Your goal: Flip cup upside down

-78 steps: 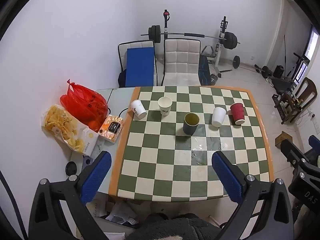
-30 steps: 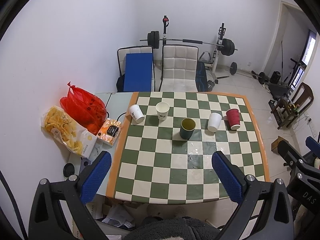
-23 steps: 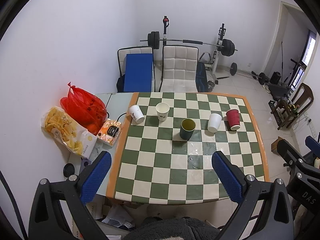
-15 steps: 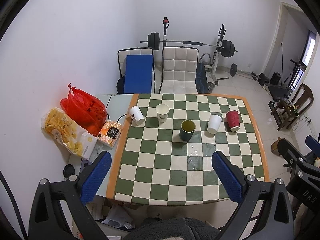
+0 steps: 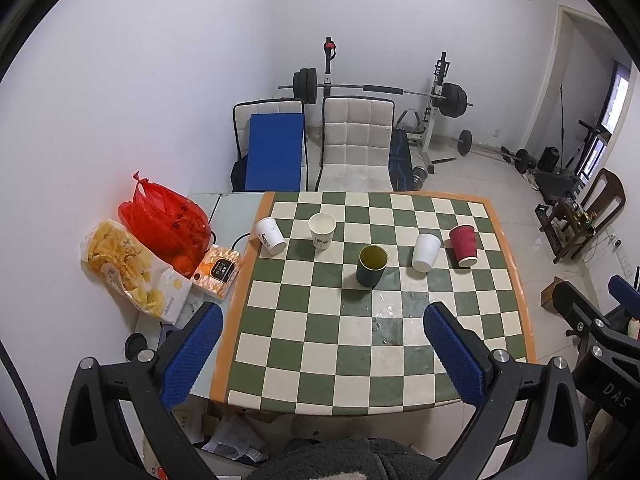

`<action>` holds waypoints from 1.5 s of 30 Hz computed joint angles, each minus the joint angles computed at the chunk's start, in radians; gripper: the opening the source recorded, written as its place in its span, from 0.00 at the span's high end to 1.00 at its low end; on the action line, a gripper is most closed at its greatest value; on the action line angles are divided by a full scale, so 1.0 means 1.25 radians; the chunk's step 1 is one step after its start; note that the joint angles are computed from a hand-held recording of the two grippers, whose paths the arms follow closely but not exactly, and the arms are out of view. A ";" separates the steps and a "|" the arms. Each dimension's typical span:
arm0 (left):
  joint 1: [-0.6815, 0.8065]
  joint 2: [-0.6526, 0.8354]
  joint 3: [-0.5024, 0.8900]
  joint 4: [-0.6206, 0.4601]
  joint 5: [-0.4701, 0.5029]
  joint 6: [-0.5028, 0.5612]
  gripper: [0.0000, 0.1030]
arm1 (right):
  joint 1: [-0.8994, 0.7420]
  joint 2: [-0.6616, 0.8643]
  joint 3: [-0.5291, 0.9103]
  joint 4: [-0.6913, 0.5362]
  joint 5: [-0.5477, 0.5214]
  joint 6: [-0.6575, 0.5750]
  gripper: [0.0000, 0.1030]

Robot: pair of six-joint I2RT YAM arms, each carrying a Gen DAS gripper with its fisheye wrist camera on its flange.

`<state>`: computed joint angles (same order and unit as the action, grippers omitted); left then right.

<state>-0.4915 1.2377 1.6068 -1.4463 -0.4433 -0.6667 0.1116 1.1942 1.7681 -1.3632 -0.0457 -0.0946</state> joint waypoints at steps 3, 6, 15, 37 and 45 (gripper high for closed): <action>0.002 -0.002 -0.003 0.001 0.003 0.001 0.00 | 0.004 0.004 0.007 -0.003 0.002 0.002 0.00; -0.008 -0.016 -0.019 0.000 -0.002 -0.007 0.00 | -0.002 0.004 0.007 -0.006 -0.006 -0.002 0.00; 0.018 0.013 -0.036 0.037 0.002 0.000 0.00 | -0.015 0.047 -0.016 0.030 -0.026 0.007 0.00; 0.482 0.379 -0.287 0.575 0.175 0.325 0.00 | 0.128 0.570 -0.235 0.550 -0.027 0.200 0.00; 0.523 0.676 -0.048 0.615 0.238 0.443 0.00 | 0.191 0.929 0.190 0.417 -0.001 0.264 0.00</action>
